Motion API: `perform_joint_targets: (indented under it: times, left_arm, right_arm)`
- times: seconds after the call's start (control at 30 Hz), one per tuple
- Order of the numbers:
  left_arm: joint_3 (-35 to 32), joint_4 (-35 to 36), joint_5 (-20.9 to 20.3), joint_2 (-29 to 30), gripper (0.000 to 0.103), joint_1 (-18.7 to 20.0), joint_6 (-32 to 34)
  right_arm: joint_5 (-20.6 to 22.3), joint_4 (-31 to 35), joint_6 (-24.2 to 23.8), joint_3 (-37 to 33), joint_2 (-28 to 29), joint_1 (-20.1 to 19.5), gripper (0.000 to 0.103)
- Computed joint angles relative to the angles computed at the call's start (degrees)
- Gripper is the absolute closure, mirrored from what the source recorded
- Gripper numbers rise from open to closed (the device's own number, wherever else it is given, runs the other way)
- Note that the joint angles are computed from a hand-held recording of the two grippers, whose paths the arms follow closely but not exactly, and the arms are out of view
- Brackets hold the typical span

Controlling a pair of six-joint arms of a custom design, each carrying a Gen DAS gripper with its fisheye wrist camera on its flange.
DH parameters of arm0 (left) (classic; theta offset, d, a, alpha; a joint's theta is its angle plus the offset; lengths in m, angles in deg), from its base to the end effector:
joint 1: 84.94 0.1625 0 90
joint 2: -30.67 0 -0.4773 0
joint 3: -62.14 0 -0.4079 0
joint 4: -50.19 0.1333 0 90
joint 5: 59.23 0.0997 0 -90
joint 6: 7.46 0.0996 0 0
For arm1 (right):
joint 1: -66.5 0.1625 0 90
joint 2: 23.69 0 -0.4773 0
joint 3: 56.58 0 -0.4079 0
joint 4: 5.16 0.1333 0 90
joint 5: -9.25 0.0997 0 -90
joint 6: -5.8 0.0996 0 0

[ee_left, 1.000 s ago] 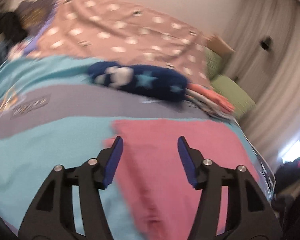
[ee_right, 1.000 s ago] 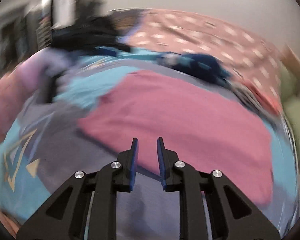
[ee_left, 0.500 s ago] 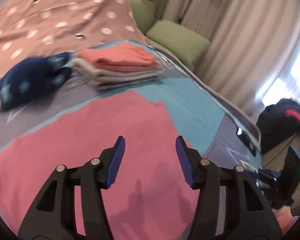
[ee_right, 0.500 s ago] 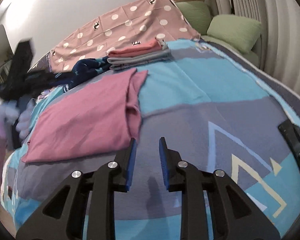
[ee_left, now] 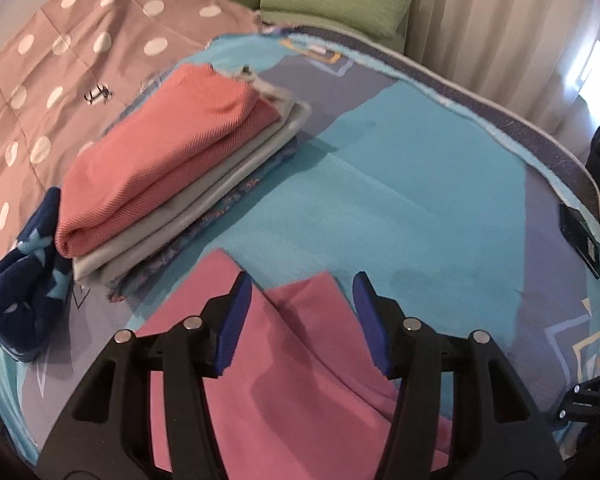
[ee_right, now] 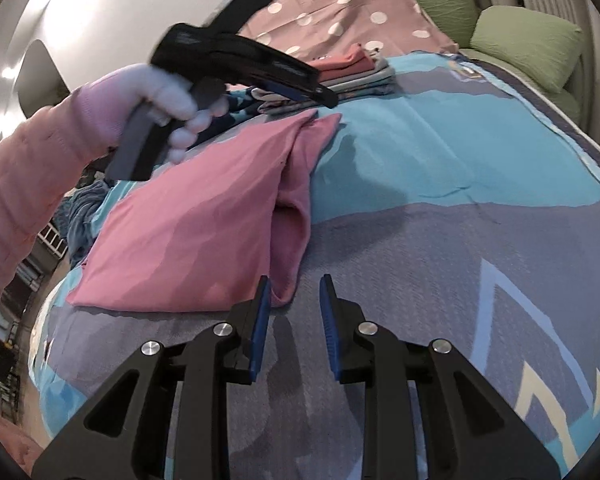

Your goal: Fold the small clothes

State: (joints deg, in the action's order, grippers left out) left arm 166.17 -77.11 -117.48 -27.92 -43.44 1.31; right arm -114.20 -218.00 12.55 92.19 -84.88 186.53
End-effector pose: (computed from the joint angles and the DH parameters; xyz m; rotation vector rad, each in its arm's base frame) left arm -0.3425 -0.5510 0.1813 1.2786 2.2331 -0.0764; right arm 0.2564 -0.2868 0.1629 0.2809 -2.5917 1.0286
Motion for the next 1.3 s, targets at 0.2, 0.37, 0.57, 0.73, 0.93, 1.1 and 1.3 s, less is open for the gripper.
perform_joint_targets:
  times: [0.2, 0.37, 0.57, 0.73, 0.93, 1.1, 1.3]
  left_arm:
    - [-1.5, 3.4, -2.6, 0.8, 0.052, 1.2, -0.7]
    - [-1.5, 4.1, -3.1, 1.0, 0.037, 1.3, 0.4]
    - [-1.7, 5.1, -4.1, 1.2, 0.095, 1.9, -0.9]
    - [-1.5, 1.6, -0.8, 1.6, 0.097, 1.3, -3.1]
    - [-1.7, -0.8, -1.0, 3.2, 0.099, 1.9, -6.2]
    - [-0.9, -3.5, -0.7, 4.3, 0.101, 1.6, -6.2]
    - [3.8, -14.1, -1.3, 3.5, 0.102, 1.5, -2.4]
  right_arm:
    - [3.2, -0.2, 0.6, 0.7, -0.7, -1.7, 0.074]
    - [2.9, 0.4, 0.7, 0.5, -0.6, -1.5, 0.073]
    - [3.0, 1.8, 1.0, 0.2, -1.1, -1.8, 0.073]
    - [2.3, 4.2, 0.5, -2.0, -0.8, -2.2, 0.073]
    - [5.7, 8.3, 1.8, -2.7, -1.6, -4.5, 0.079]
    - [0.9, 10.6, 2.4, -3.4, -0.8, 0.0, 0.1]
    - [-3.9, 12.4, 8.0, -0.9, -1.2, 2.8, 0.103]
